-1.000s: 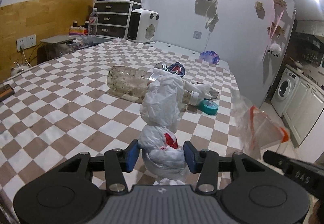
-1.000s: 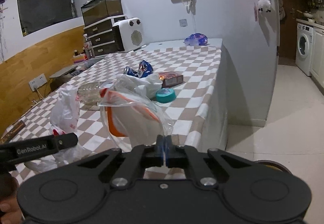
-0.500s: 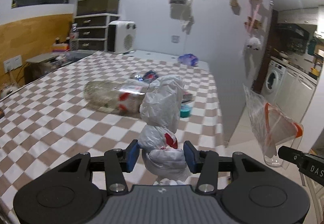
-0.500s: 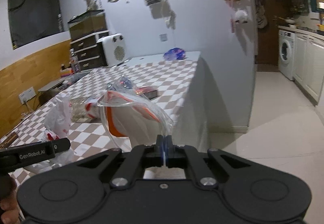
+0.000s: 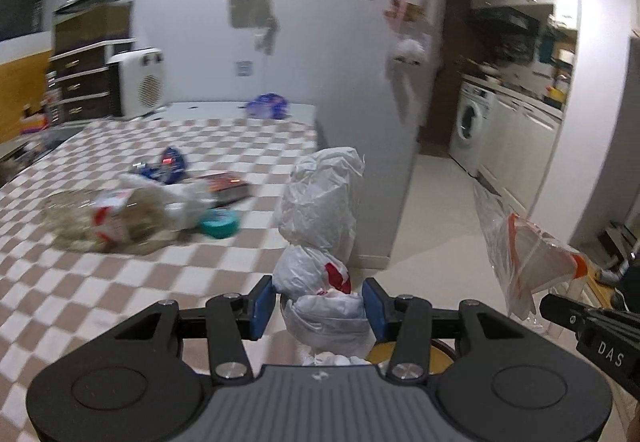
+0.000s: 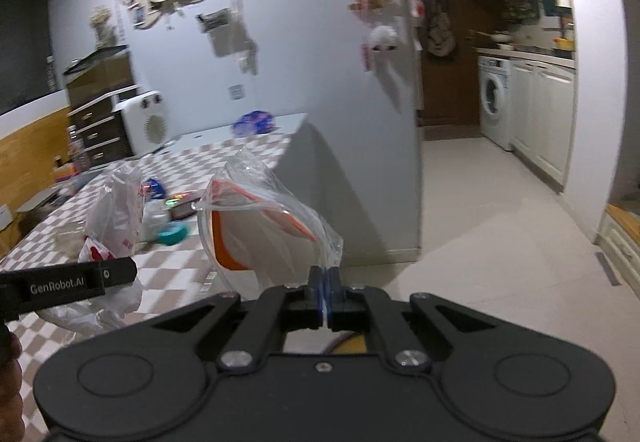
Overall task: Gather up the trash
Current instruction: 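Carry both held bags over the yellow wastebasket with both tools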
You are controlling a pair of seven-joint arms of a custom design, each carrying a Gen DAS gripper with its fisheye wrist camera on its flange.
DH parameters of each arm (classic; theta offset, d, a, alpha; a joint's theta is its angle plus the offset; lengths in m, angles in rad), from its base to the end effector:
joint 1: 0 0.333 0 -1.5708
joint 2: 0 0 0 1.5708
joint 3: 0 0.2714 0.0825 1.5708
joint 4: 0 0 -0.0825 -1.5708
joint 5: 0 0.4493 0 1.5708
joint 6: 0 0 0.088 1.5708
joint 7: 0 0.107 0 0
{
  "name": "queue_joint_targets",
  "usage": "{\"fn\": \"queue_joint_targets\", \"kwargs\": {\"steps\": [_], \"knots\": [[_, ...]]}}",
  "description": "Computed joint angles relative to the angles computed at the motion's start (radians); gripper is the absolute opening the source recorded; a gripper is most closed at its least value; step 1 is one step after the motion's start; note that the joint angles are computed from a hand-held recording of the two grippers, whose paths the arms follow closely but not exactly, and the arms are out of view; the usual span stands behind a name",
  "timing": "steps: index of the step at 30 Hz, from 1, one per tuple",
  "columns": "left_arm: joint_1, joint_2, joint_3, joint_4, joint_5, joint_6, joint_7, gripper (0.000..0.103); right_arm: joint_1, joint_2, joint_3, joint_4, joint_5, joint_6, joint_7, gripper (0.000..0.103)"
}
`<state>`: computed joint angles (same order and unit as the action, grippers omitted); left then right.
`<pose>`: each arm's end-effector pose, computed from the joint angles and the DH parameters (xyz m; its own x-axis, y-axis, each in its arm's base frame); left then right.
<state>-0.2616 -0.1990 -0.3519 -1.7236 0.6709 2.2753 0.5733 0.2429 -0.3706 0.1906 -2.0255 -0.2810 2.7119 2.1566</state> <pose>0.4985 -0.3581 0.6985 0.0843 -0.9947 0.0586 -0.5355 -0.0948 -0.8392 0.5081 0.2642 0.6780 0.1595 -0.9733 -0.1650 -0.4952 0.0657 -0.8663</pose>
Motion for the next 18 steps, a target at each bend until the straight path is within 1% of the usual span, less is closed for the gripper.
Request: {"fn": "queue_joint_targets", "kwargs": {"steps": [4,9,14,18], "knots": [[-0.026,0.105,-0.003,0.094,-0.004,0.009,0.048,0.048,-0.032,-0.024,-0.005,-0.027,-0.024,-0.020,0.028,0.002],[-0.082,0.238,0.027,0.208,-0.050,0.012,0.111,0.048,-0.062,-0.037,-0.015,-0.051,-0.038,-0.049,0.053,0.002],[-0.143,0.388,0.067,0.355,-0.120,-0.030,0.206,0.048,-0.075,-0.009,-0.034,-0.046,-0.027,-0.092,0.065,0.002],[-0.180,0.514,0.099,0.493,-0.202,-0.092,0.286,0.048,-0.069,0.033,-0.059,-0.034,0.010,-0.129,0.062,0.002]]}}
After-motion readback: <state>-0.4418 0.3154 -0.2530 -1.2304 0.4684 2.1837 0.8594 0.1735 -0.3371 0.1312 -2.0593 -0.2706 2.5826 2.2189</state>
